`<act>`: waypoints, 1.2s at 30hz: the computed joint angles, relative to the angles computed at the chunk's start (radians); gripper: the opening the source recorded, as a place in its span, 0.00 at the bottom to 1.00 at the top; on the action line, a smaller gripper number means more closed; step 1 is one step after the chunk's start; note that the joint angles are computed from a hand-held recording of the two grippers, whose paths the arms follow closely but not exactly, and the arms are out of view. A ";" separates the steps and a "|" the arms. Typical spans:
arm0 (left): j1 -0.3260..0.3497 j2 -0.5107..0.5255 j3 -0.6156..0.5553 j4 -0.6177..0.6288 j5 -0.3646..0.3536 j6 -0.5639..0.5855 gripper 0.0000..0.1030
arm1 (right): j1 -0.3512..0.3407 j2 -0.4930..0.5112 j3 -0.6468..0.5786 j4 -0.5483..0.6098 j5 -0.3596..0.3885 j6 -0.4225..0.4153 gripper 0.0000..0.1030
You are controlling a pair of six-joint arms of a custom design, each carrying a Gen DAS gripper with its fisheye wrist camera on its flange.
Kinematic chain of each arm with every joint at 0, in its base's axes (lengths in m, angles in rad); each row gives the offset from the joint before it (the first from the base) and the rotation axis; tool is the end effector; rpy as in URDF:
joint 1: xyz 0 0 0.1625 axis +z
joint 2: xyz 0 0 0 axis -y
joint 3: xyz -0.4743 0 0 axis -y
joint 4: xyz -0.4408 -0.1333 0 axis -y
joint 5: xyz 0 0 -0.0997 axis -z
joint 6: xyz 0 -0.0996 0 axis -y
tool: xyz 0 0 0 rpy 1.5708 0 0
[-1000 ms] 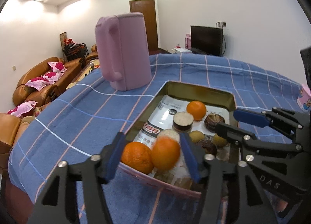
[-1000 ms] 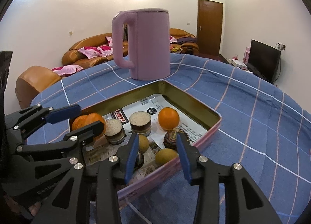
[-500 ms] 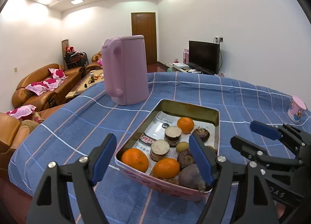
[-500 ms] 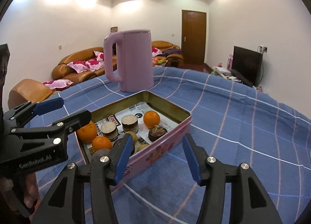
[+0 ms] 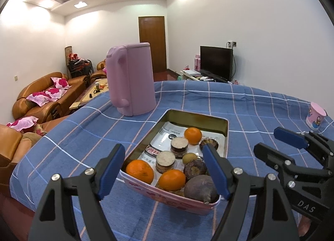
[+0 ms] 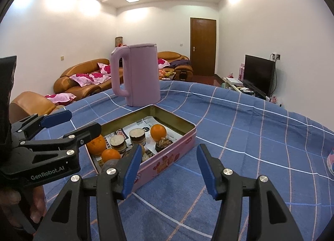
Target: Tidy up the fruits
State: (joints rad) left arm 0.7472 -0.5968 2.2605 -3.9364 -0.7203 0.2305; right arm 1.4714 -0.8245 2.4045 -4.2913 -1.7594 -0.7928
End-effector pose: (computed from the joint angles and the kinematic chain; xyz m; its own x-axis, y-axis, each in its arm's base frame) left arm -0.2033 -0.4721 0.0044 -0.6550 0.2686 -0.7063 0.7291 0.4700 -0.4975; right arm 0.0696 -0.4576 0.1198 -0.7036 -0.1083 0.7023 -0.6551 0.4815 -0.5822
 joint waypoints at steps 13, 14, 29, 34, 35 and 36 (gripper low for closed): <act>-0.019 0.010 0.005 -0.019 -0.004 0.015 0.77 | 0.001 -0.005 0.018 -0.030 0.014 -0.002 0.55; -0.020 0.010 0.006 -0.022 -0.002 0.016 0.78 | 0.001 -0.004 0.019 -0.033 0.014 -0.002 0.55; -0.024 0.013 0.004 -0.042 0.009 0.024 0.98 | 0.000 -0.006 0.027 -0.054 0.018 -0.004 0.56; -0.029 0.008 0.009 -0.045 -0.001 0.025 1.00 | 0.001 -0.014 0.032 -0.068 0.016 0.001 0.56; -0.031 0.009 0.009 -0.048 0.001 0.027 1.00 | 0.002 -0.015 0.032 -0.069 0.016 0.001 0.56; -0.033 0.009 0.010 -0.048 0.001 0.028 1.00 | 0.002 -0.016 0.033 -0.072 0.016 0.002 0.56</act>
State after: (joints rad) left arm 0.7138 -0.5878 2.2701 -3.9845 -0.7191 0.2587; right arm 1.4735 -0.8403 2.4372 -4.3629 -1.7434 -0.7912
